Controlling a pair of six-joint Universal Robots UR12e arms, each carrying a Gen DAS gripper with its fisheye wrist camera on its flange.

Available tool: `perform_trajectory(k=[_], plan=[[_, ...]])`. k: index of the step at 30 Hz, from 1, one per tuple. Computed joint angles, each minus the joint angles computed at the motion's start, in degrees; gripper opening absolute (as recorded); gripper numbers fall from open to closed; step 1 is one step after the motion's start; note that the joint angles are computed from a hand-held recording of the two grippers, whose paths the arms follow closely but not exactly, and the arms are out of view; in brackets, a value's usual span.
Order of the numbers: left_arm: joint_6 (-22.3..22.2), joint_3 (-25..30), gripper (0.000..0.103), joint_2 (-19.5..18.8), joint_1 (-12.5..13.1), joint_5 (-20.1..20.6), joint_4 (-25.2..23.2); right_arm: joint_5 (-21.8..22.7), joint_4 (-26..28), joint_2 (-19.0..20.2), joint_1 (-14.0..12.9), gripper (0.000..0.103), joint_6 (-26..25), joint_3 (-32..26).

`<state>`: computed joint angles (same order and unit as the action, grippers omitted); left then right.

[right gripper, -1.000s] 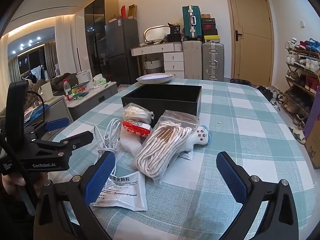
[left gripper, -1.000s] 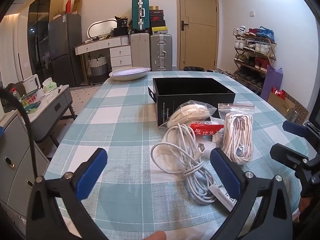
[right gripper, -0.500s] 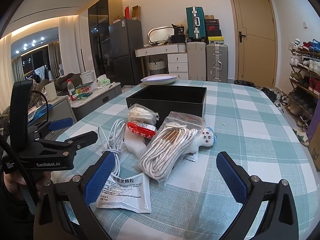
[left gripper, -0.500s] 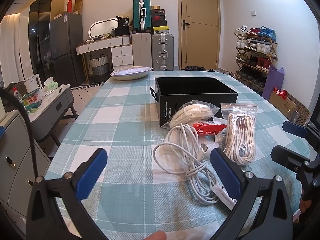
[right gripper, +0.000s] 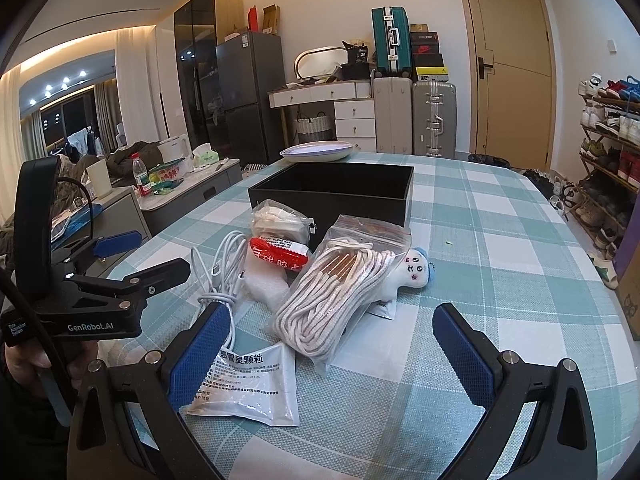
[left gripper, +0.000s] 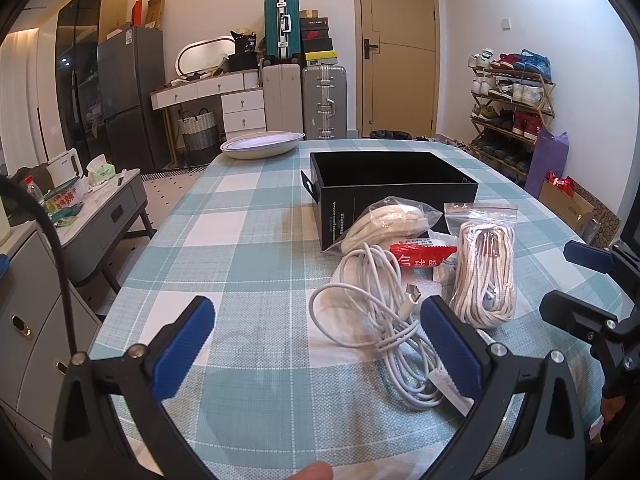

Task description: Organize soft objects

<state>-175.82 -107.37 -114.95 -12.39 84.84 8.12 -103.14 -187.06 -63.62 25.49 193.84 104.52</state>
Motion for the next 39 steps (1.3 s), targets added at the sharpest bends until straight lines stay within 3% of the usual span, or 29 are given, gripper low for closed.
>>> perform_trajectory(k=[21,26,39], plan=[[1.0,-0.2,0.103,0.4,-0.3,-0.1,-0.2,1.3,0.8,0.0,-0.2,0.103,-0.1,-0.2],[0.5,-0.5,0.103,0.6,0.1,-2.1,0.0,0.4,0.2,0.1,0.0,0.103,-0.7,-0.2],[0.2,-1.5,0.103,0.8,0.6,-4.5,4.1,0.6,0.0,0.3,0.4,0.103,-2.0,-0.5]])
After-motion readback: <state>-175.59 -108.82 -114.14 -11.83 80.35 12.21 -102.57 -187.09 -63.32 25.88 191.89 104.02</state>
